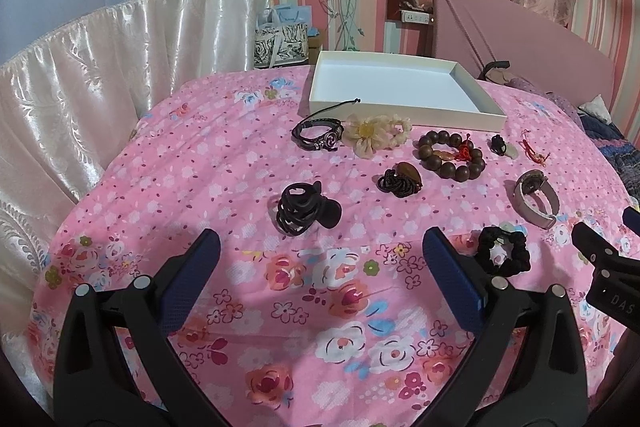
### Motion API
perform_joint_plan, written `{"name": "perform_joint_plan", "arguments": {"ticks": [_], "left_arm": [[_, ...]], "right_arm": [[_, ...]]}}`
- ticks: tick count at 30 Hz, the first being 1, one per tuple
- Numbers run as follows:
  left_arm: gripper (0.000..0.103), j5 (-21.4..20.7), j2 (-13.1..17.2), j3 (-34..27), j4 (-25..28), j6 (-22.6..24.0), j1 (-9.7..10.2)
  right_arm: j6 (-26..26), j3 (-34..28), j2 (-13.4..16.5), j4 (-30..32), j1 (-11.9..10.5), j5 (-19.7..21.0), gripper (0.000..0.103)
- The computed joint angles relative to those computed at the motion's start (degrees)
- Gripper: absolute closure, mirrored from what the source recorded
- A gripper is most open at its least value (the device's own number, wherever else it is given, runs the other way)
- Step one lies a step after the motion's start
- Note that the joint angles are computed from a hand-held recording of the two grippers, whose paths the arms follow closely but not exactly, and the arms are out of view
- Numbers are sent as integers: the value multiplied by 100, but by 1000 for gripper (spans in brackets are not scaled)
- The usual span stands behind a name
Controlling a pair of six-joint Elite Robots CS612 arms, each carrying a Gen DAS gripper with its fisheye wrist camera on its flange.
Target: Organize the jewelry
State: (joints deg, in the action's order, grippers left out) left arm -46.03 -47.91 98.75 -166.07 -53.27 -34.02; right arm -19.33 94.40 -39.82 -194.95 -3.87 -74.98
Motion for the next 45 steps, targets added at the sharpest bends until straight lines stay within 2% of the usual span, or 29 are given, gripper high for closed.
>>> {"name": "perform_joint_plan", "arguments": {"ticks": [13, 15, 20, 25, 27, 30, 33, 35, 36, 38, 41, 43, 45], "left_arm": [[3, -148, 55, -62, -16, 73, 64], [3, -197, 76, -68, -87, 135, 76], [3, -245, 109, -92, -301, 379, 93], [3, -171, 115, -183, -89, 402, 115], [3, -156, 118, -230, 53, 357, 137], [3, -138, 119, -297, 245, 395, 175], [3, -435, 85, -366, 307, 564, 297], [3, -544, 47, -411, 215, 670, 383], [3, -548, 31, -439, 164, 725, 410], [3, -502, 23, -492, 33, 894, 447], [3, -576, 73, -740, 13, 1292, 552], [3, -959, 113, -1023, 361, 1389, 692], [3, -1463, 186, -1332, 678, 1381, 858]], "right_arm": [[1, -133, 88, 131, 23, 51, 2], [-30, -141, 103, 95, 26, 114, 2], [-150, -175, 154, -200, 69, -25, 2], [-175, -303, 215, -164, 28, 215, 2], [-201, -357, 242, -165, 29, 153, 2], [-276, -420, 268, -263, 72, -153, 2], [-518, -535, 331, -568, 137, -475, 2], [-537, -658, 316, -322, 139, -422, 2], [-531, -770, 281, 86, 111, -174, 2], [-495, -944, 256, 590, 93, 47, 2], [-474, -1326, 298, 1154, 146, 1, 2], [-446, -1649, 315, 1819, 185, 35, 2], [-425, -2013, 337, 2693, 197, 283, 2]]}}
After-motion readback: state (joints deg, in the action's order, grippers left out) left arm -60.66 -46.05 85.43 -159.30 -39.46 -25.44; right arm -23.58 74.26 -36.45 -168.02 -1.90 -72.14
